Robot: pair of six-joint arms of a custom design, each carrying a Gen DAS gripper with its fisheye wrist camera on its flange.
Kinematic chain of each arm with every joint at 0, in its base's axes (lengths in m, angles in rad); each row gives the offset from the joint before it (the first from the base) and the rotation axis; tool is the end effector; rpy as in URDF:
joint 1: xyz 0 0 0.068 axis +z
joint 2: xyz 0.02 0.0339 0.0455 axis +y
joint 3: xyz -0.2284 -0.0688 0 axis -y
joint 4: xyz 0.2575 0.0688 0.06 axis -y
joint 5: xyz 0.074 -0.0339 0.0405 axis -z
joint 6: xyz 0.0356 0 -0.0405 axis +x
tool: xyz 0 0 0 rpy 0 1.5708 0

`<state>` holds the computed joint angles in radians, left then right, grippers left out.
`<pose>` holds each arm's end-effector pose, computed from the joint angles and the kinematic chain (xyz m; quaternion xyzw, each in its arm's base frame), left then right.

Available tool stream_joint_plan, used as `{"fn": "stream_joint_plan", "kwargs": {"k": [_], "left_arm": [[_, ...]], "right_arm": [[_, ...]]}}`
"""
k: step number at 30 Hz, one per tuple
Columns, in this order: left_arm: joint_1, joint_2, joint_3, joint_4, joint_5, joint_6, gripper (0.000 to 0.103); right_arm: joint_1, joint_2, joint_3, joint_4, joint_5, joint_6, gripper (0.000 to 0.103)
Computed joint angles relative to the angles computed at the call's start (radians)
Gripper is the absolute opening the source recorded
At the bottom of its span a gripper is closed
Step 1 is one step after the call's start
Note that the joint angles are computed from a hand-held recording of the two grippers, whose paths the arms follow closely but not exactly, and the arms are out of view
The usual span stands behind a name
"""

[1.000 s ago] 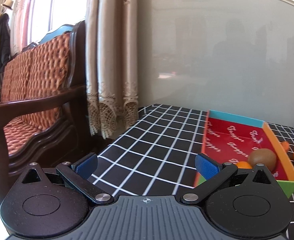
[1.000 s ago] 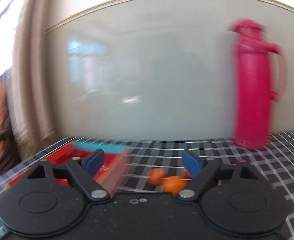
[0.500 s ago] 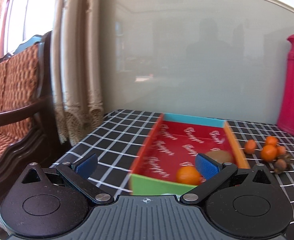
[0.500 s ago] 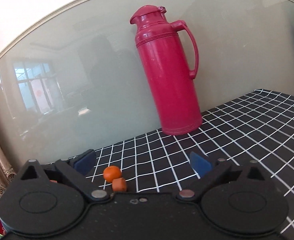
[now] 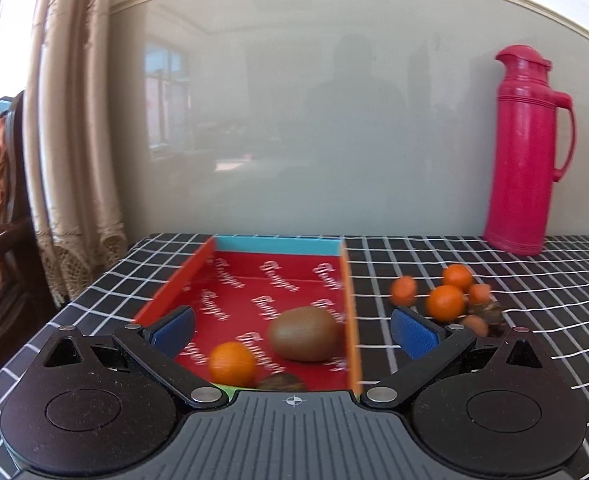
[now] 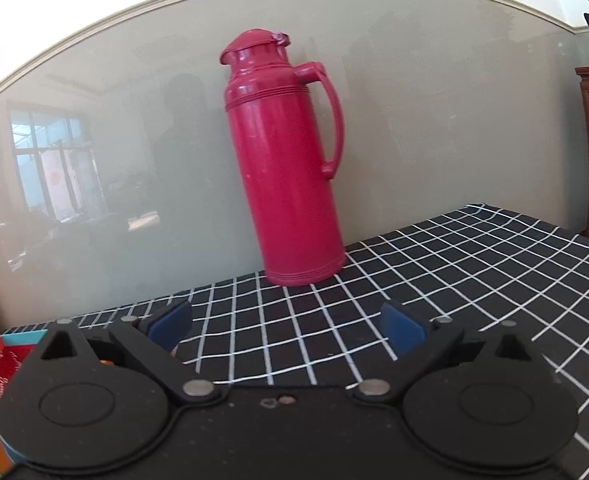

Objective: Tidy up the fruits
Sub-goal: 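Move both grippers back toward the remaining fruit cluster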

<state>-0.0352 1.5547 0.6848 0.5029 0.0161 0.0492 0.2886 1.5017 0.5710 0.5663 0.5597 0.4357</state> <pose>0.3303 -0.0122 0.1444 0.0393 0.8233 -0.0027 0.5662 0.2963 0.0683 0.1335 0.2144 0.7778 -0.0196 0.5904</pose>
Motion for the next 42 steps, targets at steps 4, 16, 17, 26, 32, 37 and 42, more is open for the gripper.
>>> {"fn": "stream_joint_plan", "kwargs": {"k": [4, 16, 17, 26, 32, 37, 42], "left_arm": [[-0.052, 0.01, 0.003, 0.014, -0.005, -0.007, 0.103], [-0.21, 0.118, 0.056, 0.049, -0.042, 0.02, 0.103], [-0.224, 0.134, 0.069, 0.053, -0.051, 0.02, 0.103], [-0.289, 0.284, 0.233, -0.044, -0.073, -0.004, 0.102], [-0.293, 0.38, 0.359, -0.126, -0.057, -0.039, 0.086], [-0.304, 0.438, 0.437, -0.189, -0.054, -0.069, 0.081], [-0.322, 0.477, 0.489, -0.226, -0.073, -0.076, 0.074]], "right_arm": [[-0.043, -0.054, -0.054, -0.008, -0.01, -0.016, 0.101], [-0.159, -0.134, -0.152, -0.061, -0.001, -0.118, 0.101], [-0.17, -0.139, -0.16, -0.061, -0.006, -0.123, 0.101], [-0.238, -0.15, -0.207, -0.034, -0.026, -0.143, 0.101], [-0.302, -0.129, -0.214, -0.024, -0.045, -0.144, 0.102], [-0.342, -0.094, -0.205, -0.009, -0.05, -0.136, 0.102], [-0.356, -0.071, -0.199, 0.007, -0.055, -0.143, 0.102]]}}
